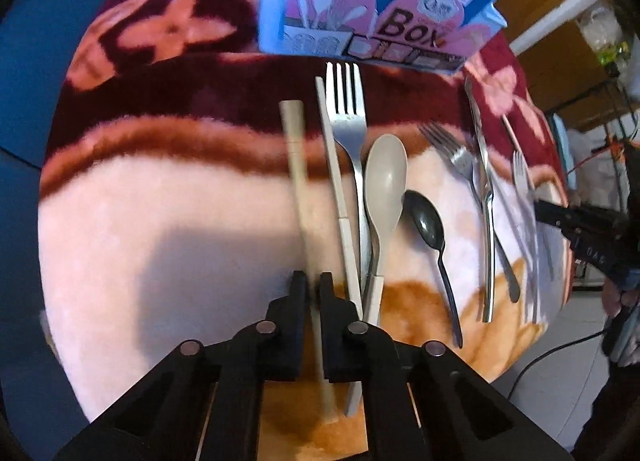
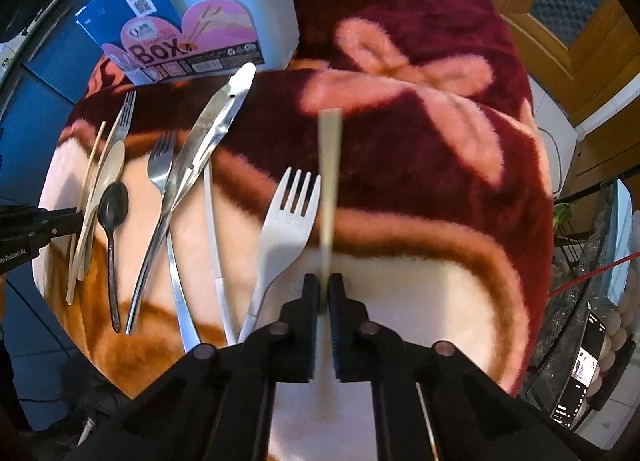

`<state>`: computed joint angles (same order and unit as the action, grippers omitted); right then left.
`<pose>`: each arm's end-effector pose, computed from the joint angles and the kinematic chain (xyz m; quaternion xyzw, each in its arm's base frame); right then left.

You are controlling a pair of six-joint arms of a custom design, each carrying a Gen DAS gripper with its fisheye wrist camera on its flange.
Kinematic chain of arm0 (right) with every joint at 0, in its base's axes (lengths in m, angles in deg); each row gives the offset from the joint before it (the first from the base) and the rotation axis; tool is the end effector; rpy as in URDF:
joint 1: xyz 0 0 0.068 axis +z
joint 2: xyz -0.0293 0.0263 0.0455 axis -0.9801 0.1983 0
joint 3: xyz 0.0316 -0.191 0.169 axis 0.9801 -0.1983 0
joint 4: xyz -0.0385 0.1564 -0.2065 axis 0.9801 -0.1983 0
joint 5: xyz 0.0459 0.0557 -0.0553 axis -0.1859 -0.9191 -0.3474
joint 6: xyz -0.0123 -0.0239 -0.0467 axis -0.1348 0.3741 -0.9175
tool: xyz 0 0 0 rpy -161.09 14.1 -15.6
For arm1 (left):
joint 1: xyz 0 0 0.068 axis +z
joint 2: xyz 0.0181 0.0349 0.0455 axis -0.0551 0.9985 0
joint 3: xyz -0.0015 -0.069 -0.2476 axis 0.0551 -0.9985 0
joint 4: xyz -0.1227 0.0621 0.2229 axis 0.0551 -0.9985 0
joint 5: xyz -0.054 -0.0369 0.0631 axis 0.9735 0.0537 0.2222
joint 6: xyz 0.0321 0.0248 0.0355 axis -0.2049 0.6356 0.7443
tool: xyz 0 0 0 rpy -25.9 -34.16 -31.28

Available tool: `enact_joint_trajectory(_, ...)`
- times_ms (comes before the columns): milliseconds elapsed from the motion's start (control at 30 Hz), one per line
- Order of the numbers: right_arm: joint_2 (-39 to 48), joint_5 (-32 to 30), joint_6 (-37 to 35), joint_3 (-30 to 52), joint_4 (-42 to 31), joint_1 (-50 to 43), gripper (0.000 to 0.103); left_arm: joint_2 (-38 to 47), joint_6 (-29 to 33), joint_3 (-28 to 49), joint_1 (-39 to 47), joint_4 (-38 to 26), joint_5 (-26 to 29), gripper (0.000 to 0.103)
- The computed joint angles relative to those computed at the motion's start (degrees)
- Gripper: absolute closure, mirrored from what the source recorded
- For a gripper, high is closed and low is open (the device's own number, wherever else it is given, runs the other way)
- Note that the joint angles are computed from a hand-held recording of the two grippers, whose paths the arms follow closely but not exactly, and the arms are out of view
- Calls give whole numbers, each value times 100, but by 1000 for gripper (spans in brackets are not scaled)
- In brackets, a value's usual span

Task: Organize utensils
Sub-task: 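Lift both chopsticks, carry them over the 'Box' holder and open both tools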

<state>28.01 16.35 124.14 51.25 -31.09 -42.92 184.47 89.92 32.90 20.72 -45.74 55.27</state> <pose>0.1468 0.1017 0.1086 0.0662 0.9911 0.0388 0.1085 0.2297 0.0915 0.1126 0.2367 0.9620 -0.1268 0.0500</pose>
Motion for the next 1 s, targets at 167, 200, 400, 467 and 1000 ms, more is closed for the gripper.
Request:
enact_joint_trajectory(167, -825, 264, 510, -356, -109, 384, 97, -287, 427, -132, 453, 58, 448, 99)
enact_joint_trajectory(200, -976, 336, 606, -397, -155, 460, 97, -329, 512, -120, 541, -3, 552, 99)
enact_joint_trajectory(400, -2059, 1343, 1584, -415, -705, 1397, 97, -699, 1276, 7, 1282, -526, 1605, 99)
enact_joint_trajectory(467, -2305, 1946, 1961, -337, -815, 1902, 97, -877, 1410, -12, 1438, -567, 2053, 99)
enact_joint_trajectory(1000, -2019, 3894, 571, -323, 1780, 2013, 97, -1791, -1806, -73, 614, 2256, 4056, 99)
